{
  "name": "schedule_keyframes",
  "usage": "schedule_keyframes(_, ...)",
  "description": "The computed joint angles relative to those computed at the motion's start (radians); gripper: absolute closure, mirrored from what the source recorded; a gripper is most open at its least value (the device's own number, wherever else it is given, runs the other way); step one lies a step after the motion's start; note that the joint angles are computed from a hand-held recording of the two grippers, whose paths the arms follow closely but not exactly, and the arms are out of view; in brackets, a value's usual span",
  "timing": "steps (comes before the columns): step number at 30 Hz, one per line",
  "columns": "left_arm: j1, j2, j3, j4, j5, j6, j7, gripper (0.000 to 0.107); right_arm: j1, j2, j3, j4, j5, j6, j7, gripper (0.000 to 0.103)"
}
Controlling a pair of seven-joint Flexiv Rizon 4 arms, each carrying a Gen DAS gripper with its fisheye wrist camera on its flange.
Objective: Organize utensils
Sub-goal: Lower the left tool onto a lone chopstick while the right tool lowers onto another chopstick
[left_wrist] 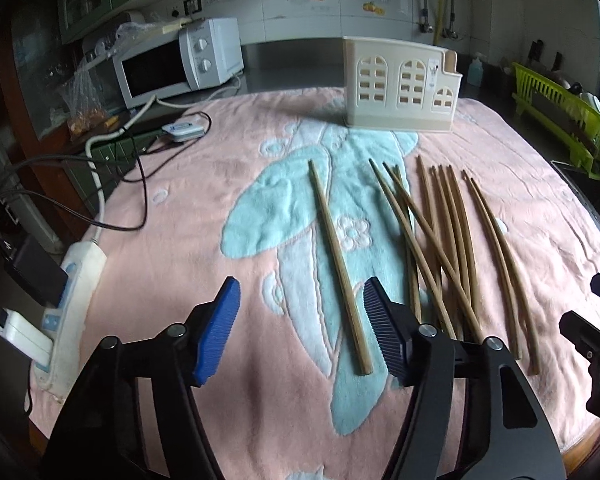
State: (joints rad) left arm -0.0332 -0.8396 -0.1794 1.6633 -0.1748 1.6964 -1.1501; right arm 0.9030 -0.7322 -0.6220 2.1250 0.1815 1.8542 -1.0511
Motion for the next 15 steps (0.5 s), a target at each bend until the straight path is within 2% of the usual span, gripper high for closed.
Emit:
schedule_keyframes(4,0.012,-0.02,-0.022,-0.046,-0.013,-0.061,0.014,0.053,-0.013,0.003,0.002,-0.007,-0.007,-0.01,-0.001,0.033)
schedule_keyframes(7,-0.029,-0.041,0.022,-0.106,-0.029,-0.102,0.007,0.054,-0.074,0.021,0.055,-0.025,-0.033,-0.018,-0.002,0.037)
schedule_keyframes(10,-0.035,-0.066,0.021,-0.168,-0.047,-0.172,0.016,0.054,-0.129,0.034,0.096,-0.047,-0.066,-0.035,-0.005,0.043)
schedule_keyframes(15,-0.074,-0.122,0.063,-0.296,-0.067,-0.301,0.009,0.054,-0.24,0.054,0.191,-0.09,-0.13,-0.056,-0.009,0.05)
